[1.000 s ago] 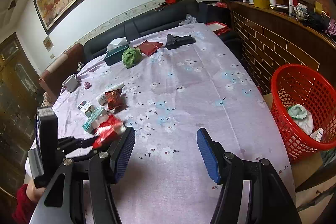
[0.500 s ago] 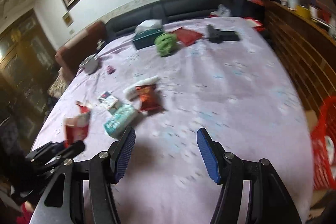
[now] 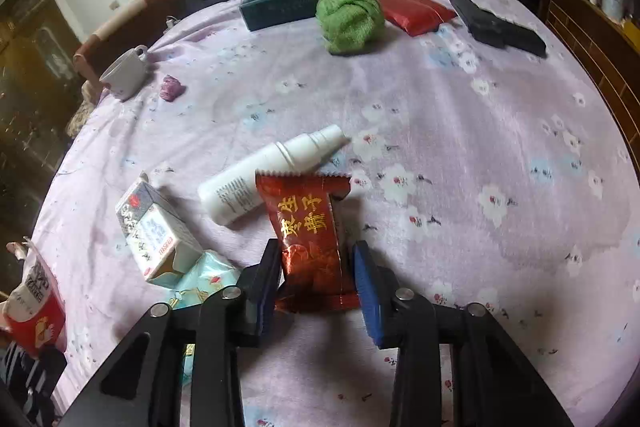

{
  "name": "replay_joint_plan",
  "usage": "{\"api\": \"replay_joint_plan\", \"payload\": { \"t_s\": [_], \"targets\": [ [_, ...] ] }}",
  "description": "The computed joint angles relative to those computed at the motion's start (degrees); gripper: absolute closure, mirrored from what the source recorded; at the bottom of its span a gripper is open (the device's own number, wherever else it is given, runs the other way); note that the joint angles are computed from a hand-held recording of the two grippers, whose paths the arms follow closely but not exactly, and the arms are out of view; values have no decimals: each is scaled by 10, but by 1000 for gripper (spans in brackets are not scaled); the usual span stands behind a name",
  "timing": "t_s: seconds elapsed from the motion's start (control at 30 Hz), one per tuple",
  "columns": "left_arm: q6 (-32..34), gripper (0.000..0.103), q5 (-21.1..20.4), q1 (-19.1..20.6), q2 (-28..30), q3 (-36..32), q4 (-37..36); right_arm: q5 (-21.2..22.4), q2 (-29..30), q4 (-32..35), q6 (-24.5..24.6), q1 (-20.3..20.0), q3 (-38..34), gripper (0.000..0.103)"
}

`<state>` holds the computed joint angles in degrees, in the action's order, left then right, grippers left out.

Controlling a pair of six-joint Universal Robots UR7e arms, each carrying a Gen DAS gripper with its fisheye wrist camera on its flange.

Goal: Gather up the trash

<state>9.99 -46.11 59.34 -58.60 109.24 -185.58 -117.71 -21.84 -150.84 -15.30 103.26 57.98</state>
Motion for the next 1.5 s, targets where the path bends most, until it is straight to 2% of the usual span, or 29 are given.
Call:
{"api": "replay_joint_plan", "payload": {
  "t_s": [0.13,0.33,0.43,0.57,0.9,1.17,1.5],
  "targets": [
    [-5,80,-1,1,9,-2,3,-21,-31,-101,-30,9,71,68],
    [-2,80,7,-12,28,2,-5,-5,-114,-246,-41,16,240,67],
    [1,80,20,-20,37,6,-10,5,-141,-297,-44,16,309,67],
    [3,79,51,-31,51,8,-26,7,-159,-350,-40,12,365,67],
    [13,79,87,-38,64,7,-40,-9,-151,-408,-54,6,384,67],
    [9,79,80,-35,64,4,-32,-3,-151,-398,-47,1,380,67],
    [9,79,75,-34,64,4,-32,-8,-146,-424,-63,5,386,67]
  ]
}}
